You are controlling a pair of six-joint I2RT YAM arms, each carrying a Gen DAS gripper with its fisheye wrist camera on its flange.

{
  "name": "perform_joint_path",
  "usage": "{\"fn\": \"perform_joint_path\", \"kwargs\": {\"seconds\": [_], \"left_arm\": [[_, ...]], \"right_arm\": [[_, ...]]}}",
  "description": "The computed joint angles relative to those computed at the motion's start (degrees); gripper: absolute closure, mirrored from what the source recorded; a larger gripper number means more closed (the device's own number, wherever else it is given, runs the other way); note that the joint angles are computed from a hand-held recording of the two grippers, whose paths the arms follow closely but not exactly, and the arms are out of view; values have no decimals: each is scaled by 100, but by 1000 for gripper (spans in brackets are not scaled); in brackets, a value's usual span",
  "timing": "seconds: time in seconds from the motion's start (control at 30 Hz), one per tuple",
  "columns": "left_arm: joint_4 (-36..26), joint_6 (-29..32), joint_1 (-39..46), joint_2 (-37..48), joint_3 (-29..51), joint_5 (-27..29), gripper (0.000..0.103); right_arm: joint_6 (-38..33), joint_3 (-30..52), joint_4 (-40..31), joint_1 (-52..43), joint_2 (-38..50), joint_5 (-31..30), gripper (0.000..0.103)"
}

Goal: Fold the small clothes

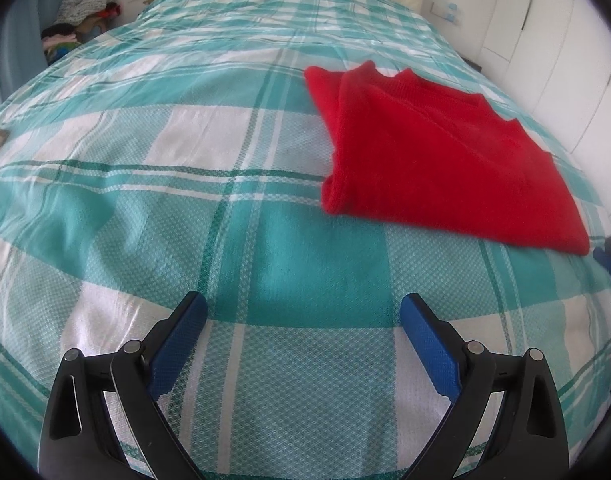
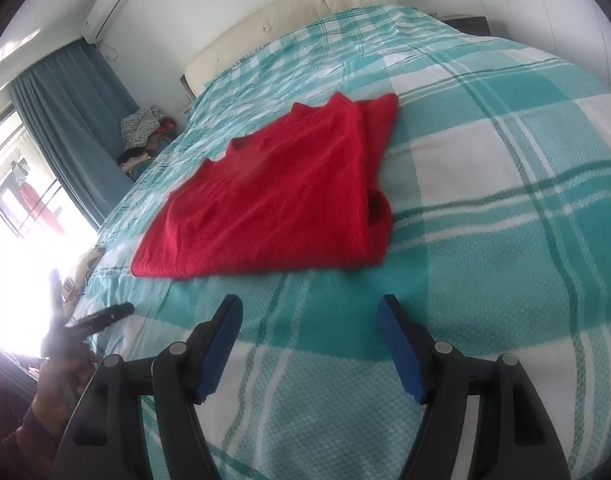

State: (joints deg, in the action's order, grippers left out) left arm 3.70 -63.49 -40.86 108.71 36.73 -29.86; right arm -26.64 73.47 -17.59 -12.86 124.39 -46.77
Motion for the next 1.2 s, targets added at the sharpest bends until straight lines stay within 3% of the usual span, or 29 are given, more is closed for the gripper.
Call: {"fn": "perform_joint_path", "kwargs": {"seconds": [0.13, 0.3, 0.43, 0.47, 0.5, 0.53, 0.57, 0.67, 0.73, 0.87, 0.97, 1.2], "left_arm": [[42, 5, -1, 11, -15, 13, 4], [153, 14, 32, 16, -72, 75, 4], [104, 63, 61, 49, -21, 122, 3], [81, 82, 73, 53, -1, 137, 3], [72, 95, 82, 49, -1, 153, 3], [76, 110, 94, 44, -3, 172, 3], [106, 122, 110, 20, -30, 198, 3], [265, 103, 144, -186, -226, 282, 3], [375, 47, 168, -418, -417, 288, 3], [325, -4, 233, -922, -719, 156, 3], [-83, -76, 262, -1167, -782, -162, 3], [-159, -81, 632, -1548, -1211, -278, 3]], "right_arm": [[1027, 1565, -329, 327, 628, 492, 33], [1597, 4280, -1936, 638, 2264, 736, 34], [1803, 4798, -1925, 801, 2705, 730, 38], [1805, 4950, -2007, 834, 2813, 687, 47], [1743, 5279, -2287, 874, 2997, 683, 69], [1639, 5644, -2631, 942, 3185, 811, 83], [1589, 5722, -2747, 1016, 3181, 1069, 92], [1585, 4900, -2209, 1289, 2452, 1771, 93], [1648, 4664, -2238, 1537, 2025, 2049, 93], [2014, 5042, -2910, 2189, 1689, 2138, 93], [2387, 5583, -3283, 2807, 1816, 2225, 93], [3096, 5871, -3103, 4108, 2359, 2765, 93]]}}
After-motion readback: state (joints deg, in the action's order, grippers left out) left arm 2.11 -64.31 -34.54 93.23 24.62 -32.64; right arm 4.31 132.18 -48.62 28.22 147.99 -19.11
